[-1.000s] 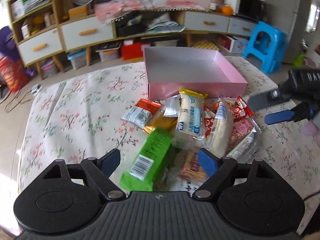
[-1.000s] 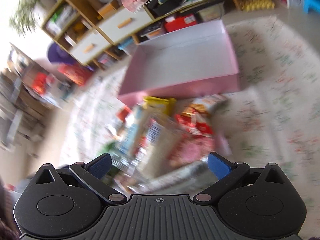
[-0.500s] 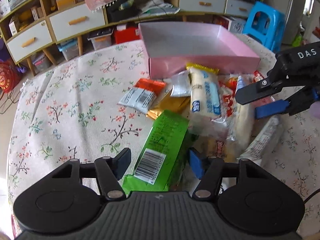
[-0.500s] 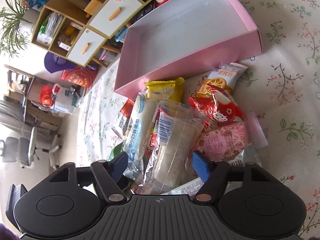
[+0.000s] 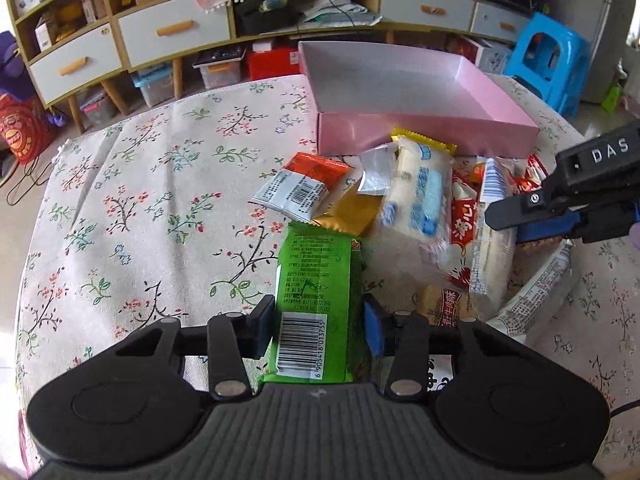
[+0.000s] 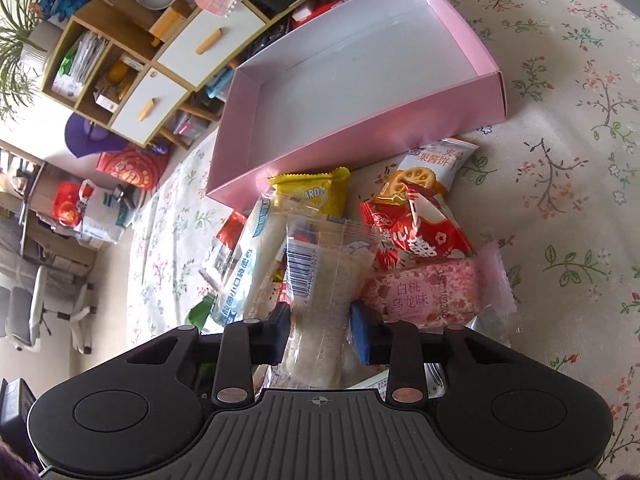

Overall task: Organize snacks
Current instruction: 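Grasp the green biscuit pack with the left tool while the right tool grasps a clear bread pack, then lower both held packs into the pink box and open both tools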

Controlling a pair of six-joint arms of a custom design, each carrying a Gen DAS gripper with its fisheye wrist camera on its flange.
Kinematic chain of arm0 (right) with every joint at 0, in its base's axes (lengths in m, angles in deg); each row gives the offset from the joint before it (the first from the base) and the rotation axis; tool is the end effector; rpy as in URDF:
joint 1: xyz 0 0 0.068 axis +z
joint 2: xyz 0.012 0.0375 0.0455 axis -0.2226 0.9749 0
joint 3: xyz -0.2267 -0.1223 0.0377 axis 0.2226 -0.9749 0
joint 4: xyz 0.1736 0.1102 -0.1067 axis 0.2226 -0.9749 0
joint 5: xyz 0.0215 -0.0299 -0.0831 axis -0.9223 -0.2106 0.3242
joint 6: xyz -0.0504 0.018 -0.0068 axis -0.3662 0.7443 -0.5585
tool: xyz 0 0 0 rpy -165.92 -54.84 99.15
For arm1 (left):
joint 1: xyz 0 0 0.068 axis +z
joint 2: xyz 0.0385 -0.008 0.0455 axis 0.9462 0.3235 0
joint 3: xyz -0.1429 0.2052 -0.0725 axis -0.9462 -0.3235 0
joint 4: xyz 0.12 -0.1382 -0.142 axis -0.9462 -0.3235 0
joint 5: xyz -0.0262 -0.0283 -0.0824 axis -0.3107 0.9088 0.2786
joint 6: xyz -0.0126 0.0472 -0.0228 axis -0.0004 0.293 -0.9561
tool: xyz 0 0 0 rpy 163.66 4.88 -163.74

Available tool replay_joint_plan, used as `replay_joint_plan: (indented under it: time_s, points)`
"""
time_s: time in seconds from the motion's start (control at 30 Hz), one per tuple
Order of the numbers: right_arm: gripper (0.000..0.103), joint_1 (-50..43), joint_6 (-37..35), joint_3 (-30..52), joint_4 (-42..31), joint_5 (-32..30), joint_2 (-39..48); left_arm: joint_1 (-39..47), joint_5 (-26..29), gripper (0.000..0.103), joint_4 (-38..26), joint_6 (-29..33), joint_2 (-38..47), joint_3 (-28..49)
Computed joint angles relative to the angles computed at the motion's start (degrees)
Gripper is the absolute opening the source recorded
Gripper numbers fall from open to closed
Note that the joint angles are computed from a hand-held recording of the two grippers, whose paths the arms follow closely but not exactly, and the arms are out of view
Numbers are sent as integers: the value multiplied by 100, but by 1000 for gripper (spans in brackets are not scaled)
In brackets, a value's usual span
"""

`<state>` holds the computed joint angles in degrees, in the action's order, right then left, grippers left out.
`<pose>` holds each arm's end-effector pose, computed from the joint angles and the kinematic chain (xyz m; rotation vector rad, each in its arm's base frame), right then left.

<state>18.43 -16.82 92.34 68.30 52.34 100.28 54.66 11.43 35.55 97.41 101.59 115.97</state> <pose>0.2996 0.1831 0.1364 0.6206 2.4846 0.7151 0.2461 -0.0767 0.1771 0.5931 2.4854 -0.1874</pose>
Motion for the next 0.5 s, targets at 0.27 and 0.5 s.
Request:
replay_joint_plan:
  time_s: [0.27,0.5]
  points:
    - [25,-63,44,-68,-18,-140,-133,131,-56,40,-270,-199,-109,92]
    - [23,-201,100,-406,173,-223,-480,270,-27,40,-461,-462,-388,143]
